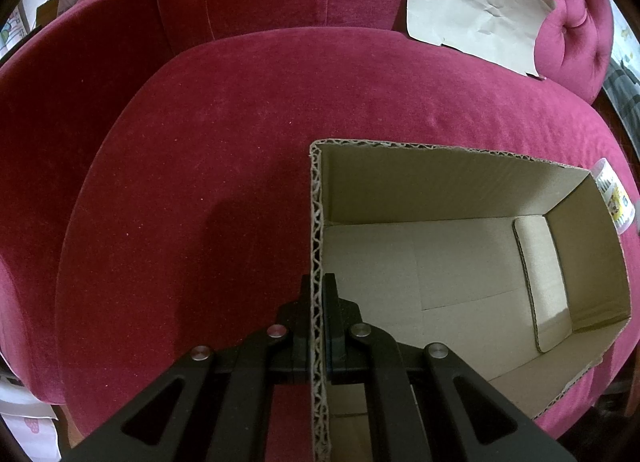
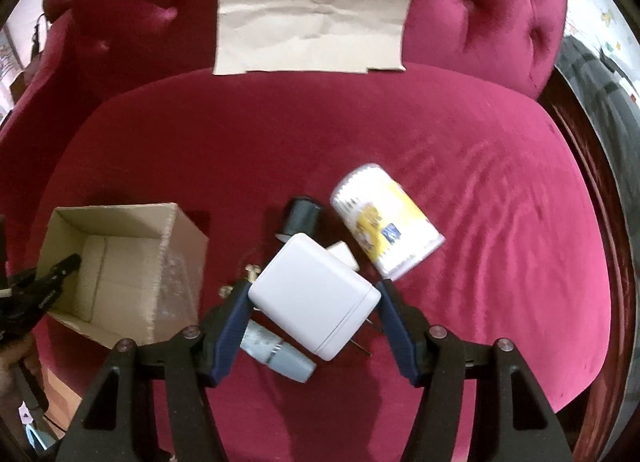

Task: Organize rigid objects
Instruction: 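Carry the white charger into the box and open the right gripper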

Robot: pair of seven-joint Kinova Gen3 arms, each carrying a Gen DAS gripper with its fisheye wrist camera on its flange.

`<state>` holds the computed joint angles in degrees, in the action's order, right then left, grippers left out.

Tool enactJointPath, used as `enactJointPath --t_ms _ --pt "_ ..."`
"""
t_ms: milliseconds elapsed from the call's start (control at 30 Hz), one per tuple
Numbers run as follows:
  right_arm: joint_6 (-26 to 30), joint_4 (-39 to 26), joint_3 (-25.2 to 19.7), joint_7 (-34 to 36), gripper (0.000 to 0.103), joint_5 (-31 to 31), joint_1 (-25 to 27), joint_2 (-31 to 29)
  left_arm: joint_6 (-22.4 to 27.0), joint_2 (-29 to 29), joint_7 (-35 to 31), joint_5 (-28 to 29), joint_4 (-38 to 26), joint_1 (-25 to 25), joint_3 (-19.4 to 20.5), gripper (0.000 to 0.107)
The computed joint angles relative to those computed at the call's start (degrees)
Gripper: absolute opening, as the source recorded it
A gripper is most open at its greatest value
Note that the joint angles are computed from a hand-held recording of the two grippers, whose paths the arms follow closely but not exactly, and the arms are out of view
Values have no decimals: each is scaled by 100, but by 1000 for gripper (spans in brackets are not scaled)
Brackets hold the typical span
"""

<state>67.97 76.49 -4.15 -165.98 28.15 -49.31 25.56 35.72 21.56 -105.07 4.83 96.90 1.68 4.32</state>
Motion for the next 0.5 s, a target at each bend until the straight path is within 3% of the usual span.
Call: enactJointPath --t_ms 500 --pt "108 -1029 106 567 67 110 -264 495 -12 -9 -84 56 13 -35 19 3"
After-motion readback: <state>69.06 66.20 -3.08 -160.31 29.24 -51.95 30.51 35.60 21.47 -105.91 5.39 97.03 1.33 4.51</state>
